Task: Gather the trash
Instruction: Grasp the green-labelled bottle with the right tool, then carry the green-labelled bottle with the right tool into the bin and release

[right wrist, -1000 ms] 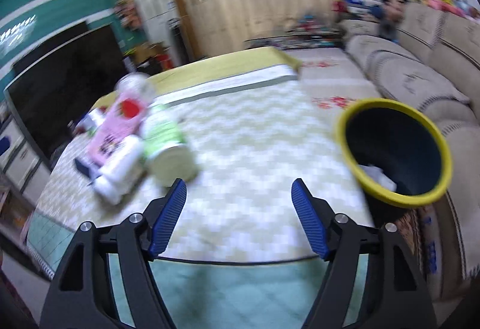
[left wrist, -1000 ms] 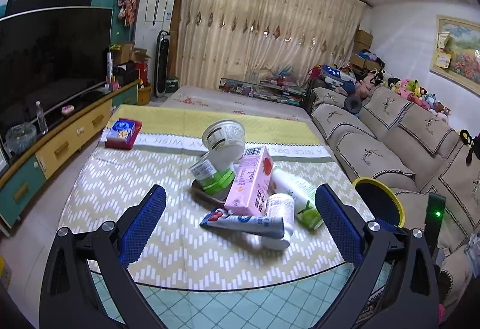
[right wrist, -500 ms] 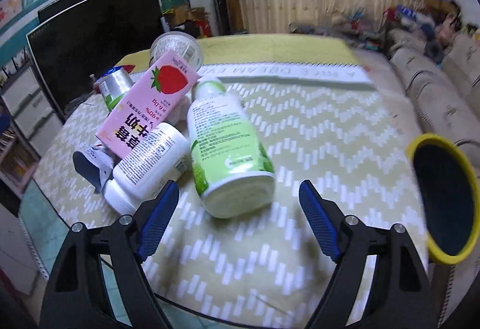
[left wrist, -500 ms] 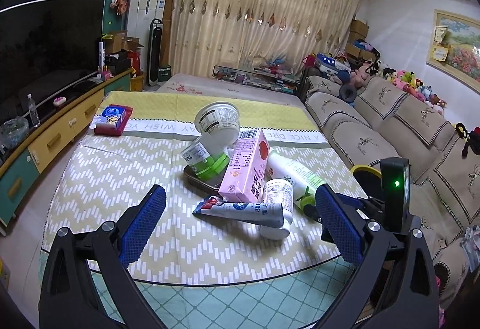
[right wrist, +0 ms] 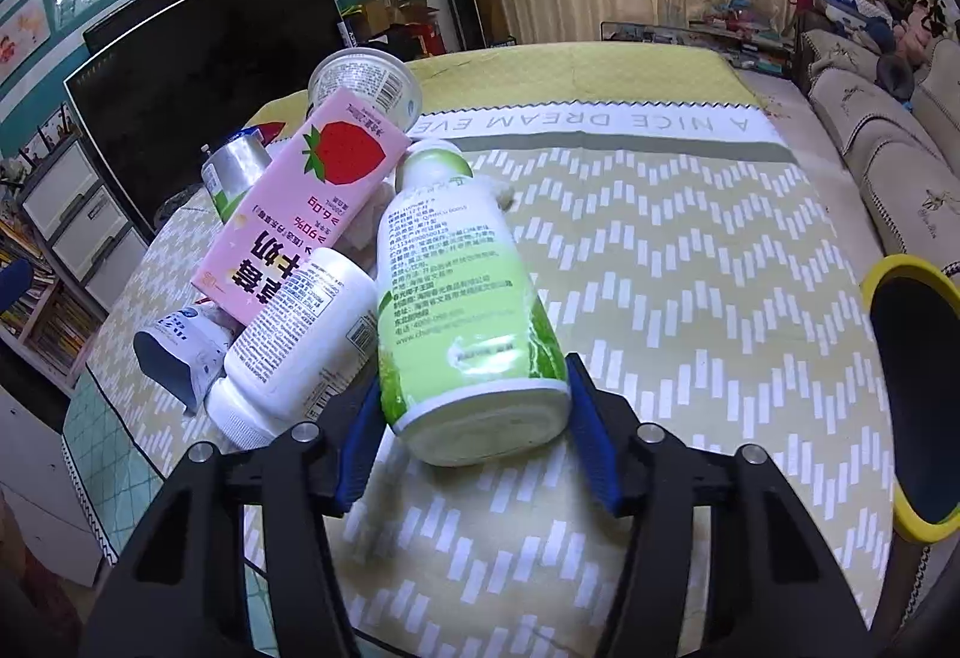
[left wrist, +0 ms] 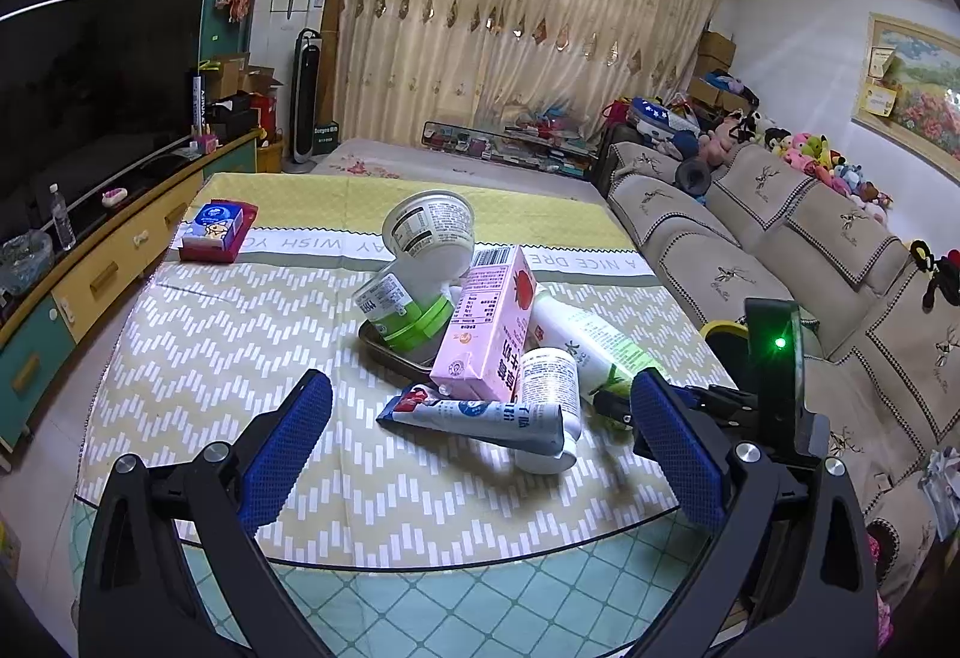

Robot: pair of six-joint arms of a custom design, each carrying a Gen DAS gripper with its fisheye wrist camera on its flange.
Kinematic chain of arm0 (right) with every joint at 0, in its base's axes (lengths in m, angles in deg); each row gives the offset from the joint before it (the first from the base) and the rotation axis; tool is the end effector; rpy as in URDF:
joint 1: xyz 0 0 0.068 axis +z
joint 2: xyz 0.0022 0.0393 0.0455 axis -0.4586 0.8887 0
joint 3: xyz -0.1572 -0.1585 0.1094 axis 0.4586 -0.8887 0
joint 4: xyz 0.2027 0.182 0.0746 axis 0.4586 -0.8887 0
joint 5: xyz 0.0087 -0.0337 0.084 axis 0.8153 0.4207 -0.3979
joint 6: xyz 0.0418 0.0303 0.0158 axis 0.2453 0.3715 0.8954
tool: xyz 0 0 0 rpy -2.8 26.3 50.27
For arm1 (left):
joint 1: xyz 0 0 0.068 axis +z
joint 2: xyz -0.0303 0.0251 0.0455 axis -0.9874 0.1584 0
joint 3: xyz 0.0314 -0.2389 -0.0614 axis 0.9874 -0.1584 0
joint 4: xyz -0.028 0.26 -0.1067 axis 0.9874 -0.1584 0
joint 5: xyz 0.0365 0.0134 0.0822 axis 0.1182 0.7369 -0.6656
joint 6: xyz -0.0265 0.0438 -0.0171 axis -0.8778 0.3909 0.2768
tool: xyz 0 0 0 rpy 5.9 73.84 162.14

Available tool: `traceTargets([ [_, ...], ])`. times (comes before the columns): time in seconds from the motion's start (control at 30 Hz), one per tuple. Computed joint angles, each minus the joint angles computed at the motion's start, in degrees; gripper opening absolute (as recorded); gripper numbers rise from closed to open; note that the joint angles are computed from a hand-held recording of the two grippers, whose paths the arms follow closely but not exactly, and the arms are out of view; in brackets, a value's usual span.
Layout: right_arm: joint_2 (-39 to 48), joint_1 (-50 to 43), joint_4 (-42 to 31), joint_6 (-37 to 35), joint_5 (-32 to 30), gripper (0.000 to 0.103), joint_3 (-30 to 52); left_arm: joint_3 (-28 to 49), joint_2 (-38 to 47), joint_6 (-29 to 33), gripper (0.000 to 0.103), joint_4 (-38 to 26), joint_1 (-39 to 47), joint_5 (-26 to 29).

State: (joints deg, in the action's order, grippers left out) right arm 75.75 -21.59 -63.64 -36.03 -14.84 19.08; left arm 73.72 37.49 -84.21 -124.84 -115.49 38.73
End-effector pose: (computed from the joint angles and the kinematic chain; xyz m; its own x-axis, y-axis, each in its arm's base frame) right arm 0.3400 0.0505 0.0818 -0.6821 -0.2994 -0.6672 -0.5548 0.8062 0.2054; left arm 0.1301 -0.0685 0.2004 -0.5390 -0.2548 -0.8028 -0.1665 0.9666 -0.1950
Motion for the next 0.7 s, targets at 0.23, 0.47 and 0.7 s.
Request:
traceTargets([
  [0.23,-9.57,-4.51,0.25,0.59,-4.16,0.053,-5.87,-0.32,-0.08,-0.39,0.098,0.15,-0.45,-0.38],
  [0.47,-21.46,-8.81,-2.19,0.92,-8.04,0.051,-10.58,-0.12,0.09,-1.18,0.098,-0.09,-3.07,-2.17],
  [0.7,-26.65,-11.04,-5.02,0.34,-9.63,0.051,-12.58,0.73,-0.06,-2.80,0.098,-1.78,-6.56,-5.27],
])
